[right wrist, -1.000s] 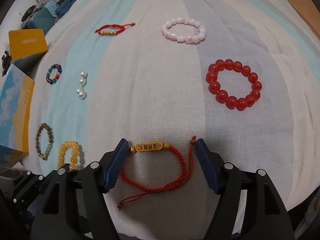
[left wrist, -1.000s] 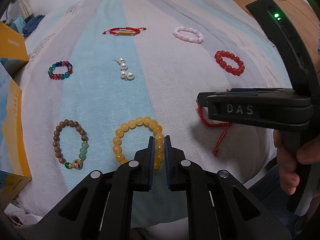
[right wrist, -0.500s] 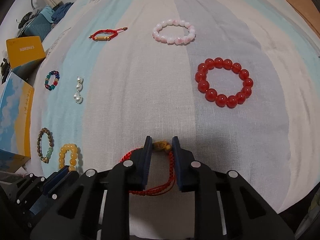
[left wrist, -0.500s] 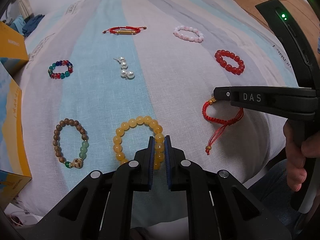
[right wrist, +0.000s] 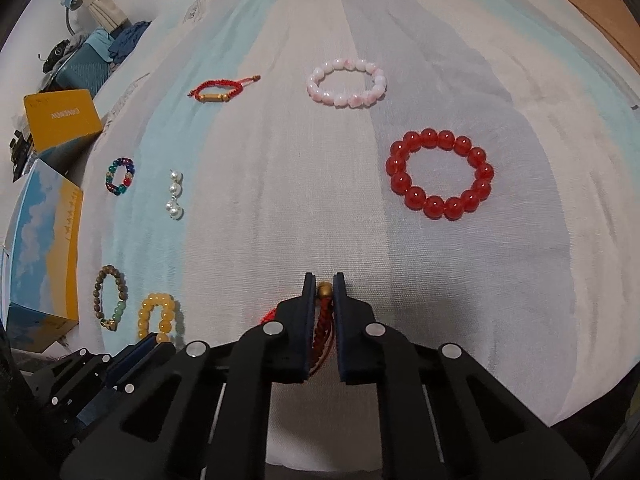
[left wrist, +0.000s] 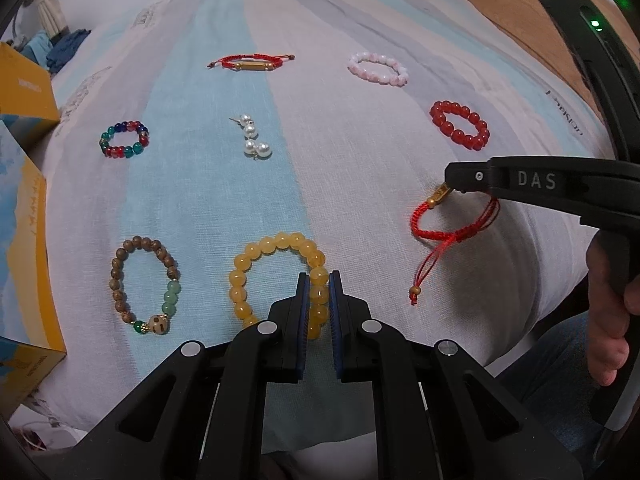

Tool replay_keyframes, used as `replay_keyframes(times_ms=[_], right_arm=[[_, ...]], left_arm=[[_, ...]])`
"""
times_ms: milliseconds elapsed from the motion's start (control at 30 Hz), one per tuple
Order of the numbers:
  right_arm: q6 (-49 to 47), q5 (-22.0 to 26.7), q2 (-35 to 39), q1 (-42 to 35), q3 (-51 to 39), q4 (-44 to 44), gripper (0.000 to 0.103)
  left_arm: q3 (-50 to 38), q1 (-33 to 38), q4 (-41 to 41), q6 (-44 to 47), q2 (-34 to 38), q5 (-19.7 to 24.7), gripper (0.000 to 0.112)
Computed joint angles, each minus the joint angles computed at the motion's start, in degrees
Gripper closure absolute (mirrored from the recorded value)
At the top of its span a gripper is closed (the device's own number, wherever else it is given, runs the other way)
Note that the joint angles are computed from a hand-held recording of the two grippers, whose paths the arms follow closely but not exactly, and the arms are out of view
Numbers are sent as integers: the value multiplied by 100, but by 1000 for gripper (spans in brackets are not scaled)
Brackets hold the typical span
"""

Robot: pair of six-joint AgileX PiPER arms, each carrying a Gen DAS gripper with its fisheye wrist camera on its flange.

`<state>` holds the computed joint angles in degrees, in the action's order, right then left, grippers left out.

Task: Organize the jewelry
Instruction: 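Close the right tool on the red cord bracelet while the left tool grips the yellow amber bracelet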

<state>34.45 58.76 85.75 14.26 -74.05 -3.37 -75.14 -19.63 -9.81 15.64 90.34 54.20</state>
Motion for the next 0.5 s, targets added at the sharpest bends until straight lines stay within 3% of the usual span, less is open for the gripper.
replay_keyframes(times_ms=[500], right_arm=[[452, 591, -421, 359, -313, -516, 96]], left_arm=[[-376, 321, -106, 114, -272, 636, 104]])
